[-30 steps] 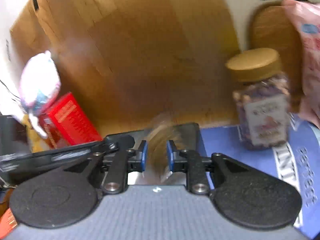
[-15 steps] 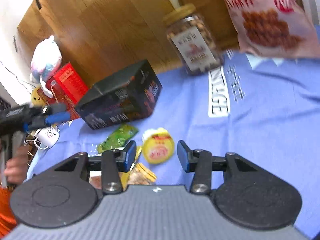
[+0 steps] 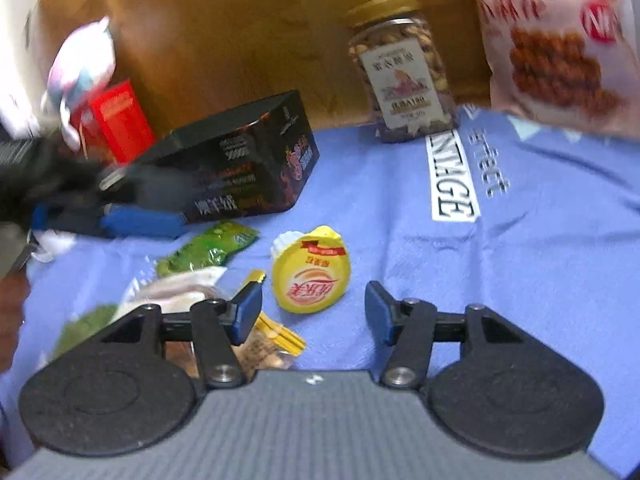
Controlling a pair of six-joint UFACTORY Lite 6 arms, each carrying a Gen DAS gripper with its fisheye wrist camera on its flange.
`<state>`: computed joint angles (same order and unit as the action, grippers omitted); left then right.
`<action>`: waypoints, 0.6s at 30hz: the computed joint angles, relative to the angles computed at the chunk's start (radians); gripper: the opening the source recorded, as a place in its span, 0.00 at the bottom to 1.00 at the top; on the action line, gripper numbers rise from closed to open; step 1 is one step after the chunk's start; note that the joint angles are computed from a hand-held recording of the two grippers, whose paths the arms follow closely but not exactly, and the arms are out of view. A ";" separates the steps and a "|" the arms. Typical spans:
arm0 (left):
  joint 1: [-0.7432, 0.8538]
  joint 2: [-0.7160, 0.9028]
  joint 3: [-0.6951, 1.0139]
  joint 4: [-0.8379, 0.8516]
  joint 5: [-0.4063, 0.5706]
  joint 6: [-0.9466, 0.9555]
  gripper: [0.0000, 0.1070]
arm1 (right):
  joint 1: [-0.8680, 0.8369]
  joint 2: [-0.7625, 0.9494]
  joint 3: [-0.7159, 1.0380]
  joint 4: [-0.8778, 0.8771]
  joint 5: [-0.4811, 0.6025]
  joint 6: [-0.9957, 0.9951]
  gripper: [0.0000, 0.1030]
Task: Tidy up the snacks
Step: 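Grasp the small white cup with the left gripper, then drop the white cup into the black tin with the left gripper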
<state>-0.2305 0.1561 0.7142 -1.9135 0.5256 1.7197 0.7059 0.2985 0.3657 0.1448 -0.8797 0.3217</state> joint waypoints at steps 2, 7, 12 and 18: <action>-0.033 0.096 0.074 -0.028 -0.023 0.007 0.84 | 0.024 0.012 0.016 0.061 0.014 -0.085 0.58; -0.020 0.258 0.175 0.108 0.083 -0.124 0.47 | 0.009 0.038 0.048 0.068 0.031 -0.158 0.39; 0.028 0.001 0.018 0.086 0.046 -0.053 0.42 | 0.031 -0.110 0.011 0.073 0.029 -0.210 0.38; 0.245 -0.074 0.105 0.185 0.114 -0.137 0.49 | 0.033 -0.054 0.300 0.054 0.125 -0.335 0.38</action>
<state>0.0148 0.0821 0.8190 -1.7286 0.6394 1.5830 0.7389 0.2442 0.6655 0.1986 -0.7547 -0.0133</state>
